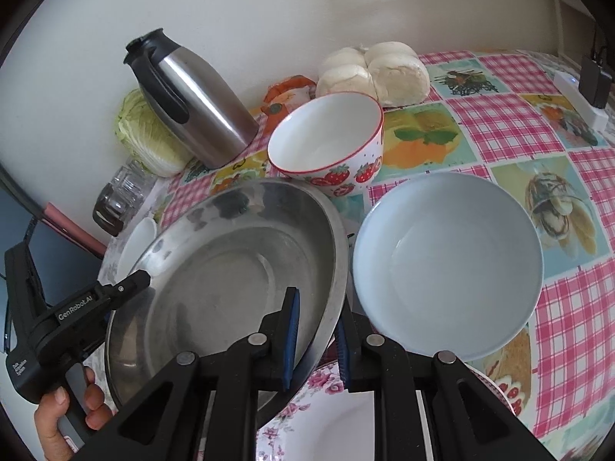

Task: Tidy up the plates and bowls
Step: 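Lift the steel pan with both tools and carry it toward the white square bowl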

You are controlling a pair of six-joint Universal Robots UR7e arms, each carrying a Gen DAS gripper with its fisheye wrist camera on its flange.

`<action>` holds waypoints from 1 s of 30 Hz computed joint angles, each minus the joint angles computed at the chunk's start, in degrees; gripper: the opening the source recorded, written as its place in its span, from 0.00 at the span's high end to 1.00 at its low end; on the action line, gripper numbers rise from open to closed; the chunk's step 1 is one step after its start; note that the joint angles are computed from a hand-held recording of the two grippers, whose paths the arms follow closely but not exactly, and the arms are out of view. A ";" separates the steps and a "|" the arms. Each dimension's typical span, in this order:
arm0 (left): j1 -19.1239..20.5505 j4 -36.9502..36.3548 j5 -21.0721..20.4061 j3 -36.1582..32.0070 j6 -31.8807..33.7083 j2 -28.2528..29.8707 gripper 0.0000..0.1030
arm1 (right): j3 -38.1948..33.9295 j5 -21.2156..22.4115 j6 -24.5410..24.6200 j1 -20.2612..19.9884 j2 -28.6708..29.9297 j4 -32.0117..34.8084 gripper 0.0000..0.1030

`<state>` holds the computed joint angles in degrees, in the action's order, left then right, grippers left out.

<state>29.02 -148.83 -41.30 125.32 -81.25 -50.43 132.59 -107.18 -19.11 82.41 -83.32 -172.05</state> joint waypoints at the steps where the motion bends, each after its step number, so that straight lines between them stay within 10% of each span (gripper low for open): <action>1: 0.07 0.75 -0.16 -0.20 -0.17 0.11 0.69 | -0.05 -0.19 0.05 -0.09 0.15 0.17 0.81; 26: 1.53 6.49 -4.36 -2.52 -1.11 1.20 0.60 | -0.77 -3.64 0.93 -0.38 1.67 1.77 0.80; 30: 0.82 9.93 -4.19 -3.44 -1.57 0.48 0.55 | -0.91 -4.29 0.95 0.30 1.15 3.16 0.65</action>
<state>29.84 -138.90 -45.49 121.88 -82.82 -49.95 131.68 -111.47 -18.17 82.71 -82.17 -168.88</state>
